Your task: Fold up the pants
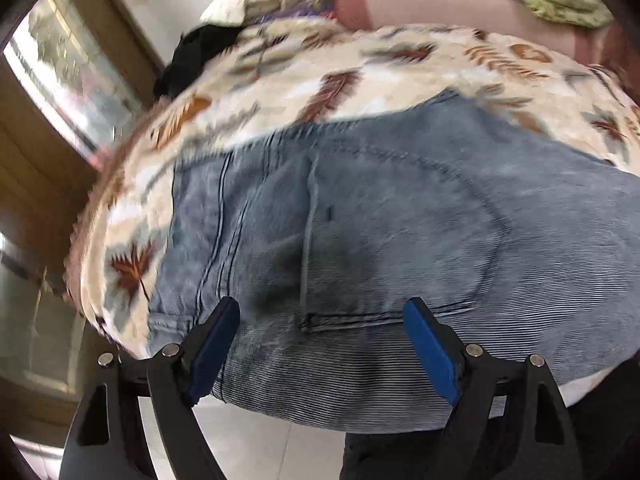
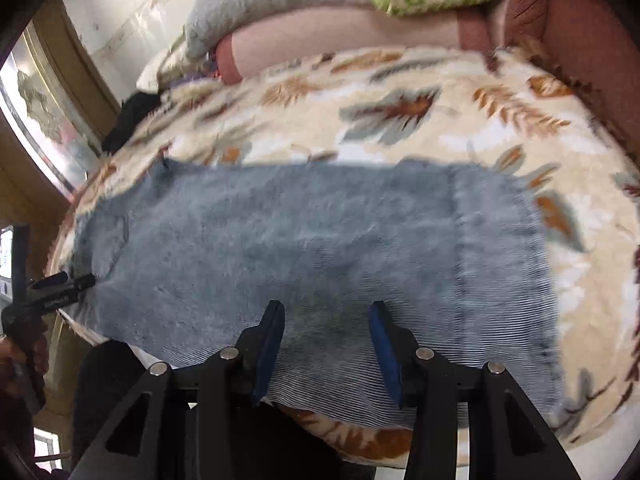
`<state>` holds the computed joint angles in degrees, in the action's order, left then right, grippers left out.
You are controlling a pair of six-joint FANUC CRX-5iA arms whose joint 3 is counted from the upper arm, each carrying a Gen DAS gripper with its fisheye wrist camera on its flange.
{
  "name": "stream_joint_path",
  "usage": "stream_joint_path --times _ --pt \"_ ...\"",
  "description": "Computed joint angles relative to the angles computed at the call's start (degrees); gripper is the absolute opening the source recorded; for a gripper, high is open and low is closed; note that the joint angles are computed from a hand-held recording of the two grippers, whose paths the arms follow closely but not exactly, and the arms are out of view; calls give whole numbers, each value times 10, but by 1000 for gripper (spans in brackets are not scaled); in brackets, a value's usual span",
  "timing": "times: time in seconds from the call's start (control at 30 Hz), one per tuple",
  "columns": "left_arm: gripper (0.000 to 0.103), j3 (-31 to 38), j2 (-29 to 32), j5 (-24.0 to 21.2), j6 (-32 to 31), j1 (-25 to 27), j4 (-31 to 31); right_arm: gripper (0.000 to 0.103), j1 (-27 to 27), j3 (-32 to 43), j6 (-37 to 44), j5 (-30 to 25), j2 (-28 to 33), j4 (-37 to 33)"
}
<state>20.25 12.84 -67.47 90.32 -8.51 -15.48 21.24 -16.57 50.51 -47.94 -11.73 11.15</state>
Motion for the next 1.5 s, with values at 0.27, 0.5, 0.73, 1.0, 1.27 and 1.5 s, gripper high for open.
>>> stream_joint_path --times 0.27,0.5,0.73,1.0,1.27,1.5 --pt "85 -12 -40 39 -65 -53 61 48 42 -35 -86 -29 -52 153" --pt "85 -12 -64 50 -103 -96 81 48 78 -34 -116 -89 -62 229" --pt "85 -15 -79 53 -106 -107 79 48 102 -47 -136 -108 -79 276" --pt "85 -17 -82 45 -114 -114 81 48 120 -50 -147 -122 -85 301" --pt "85 -7 -70 36 -119 -121 79 50 117 -51 -141 -116 -81 297" --pt "85 3 -54 25 -118 -124 76 50 105 -46 -128 -110 -70 283"
